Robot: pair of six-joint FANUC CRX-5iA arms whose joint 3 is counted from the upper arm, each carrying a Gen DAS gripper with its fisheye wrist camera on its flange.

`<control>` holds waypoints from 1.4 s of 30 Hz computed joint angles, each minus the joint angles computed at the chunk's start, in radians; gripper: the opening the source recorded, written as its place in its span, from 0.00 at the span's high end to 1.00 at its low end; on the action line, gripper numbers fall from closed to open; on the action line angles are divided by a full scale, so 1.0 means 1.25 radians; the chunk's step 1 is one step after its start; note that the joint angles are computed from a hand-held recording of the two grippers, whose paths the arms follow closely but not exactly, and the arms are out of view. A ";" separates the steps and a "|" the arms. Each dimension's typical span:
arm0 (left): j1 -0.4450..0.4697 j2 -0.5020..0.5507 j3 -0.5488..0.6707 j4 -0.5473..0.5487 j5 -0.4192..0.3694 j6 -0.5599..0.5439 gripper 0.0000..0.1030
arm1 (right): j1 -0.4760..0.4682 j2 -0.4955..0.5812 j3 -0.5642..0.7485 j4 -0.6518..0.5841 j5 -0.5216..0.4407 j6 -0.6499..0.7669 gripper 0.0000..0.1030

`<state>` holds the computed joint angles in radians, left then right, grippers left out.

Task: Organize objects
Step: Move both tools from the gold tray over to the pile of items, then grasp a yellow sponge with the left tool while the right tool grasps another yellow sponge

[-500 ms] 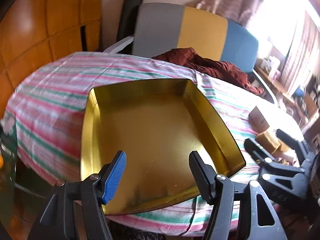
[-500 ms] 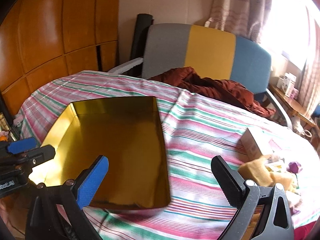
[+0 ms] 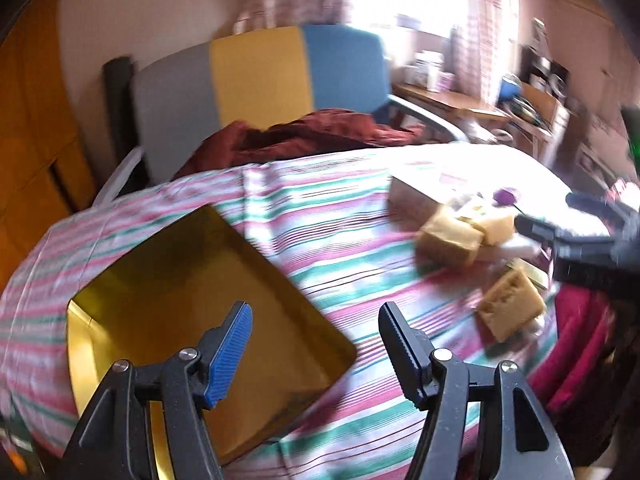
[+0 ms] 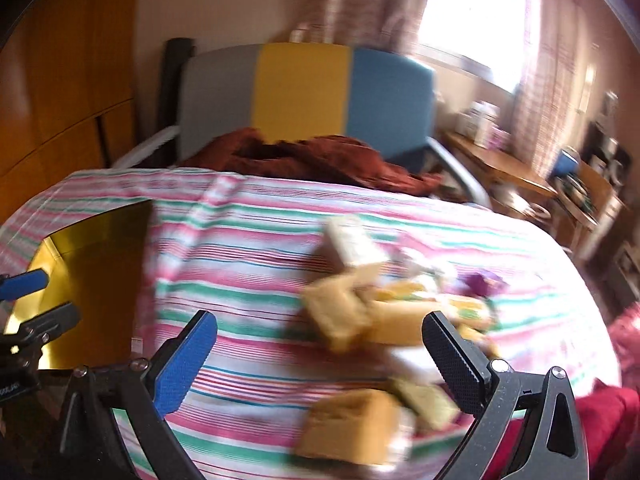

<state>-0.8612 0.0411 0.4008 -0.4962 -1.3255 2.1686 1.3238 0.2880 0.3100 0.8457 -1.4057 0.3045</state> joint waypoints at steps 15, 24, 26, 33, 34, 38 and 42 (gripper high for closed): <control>0.061 0.103 -0.024 0.362 0.172 -0.330 0.21 | -0.020 -0.195 -0.178 -0.034 -0.132 -0.188 0.00; 0.093 0.196 -0.005 0.566 0.175 -0.559 0.14 | -0.023 -0.234 -0.228 -0.080 -0.082 -0.198 0.00; 0.102 0.218 0.003 0.617 0.175 -0.604 0.09 | -0.022 -0.243 -0.237 -0.086 -0.071 -0.196 0.00; 0.113 0.297 0.059 0.690 0.148 -0.664 0.04 | -0.030 -0.259 -0.247 -0.110 -0.046 -0.176 0.00; 0.114 0.298 0.053 0.697 0.151 -0.665 0.14 | -0.032 -0.257 -0.245 -0.112 -0.044 -0.170 0.00; 0.120 0.269 -0.004 0.723 0.186 -0.665 0.33 | -0.050 -0.248 -0.221 -0.137 -0.020 -0.117 0.00; 0.139 0.204 -0.096 0.753 0.245 -0.638 0.35 | -0.078 -0.221 -0.168 -0.181 0.025 -0.013 0.00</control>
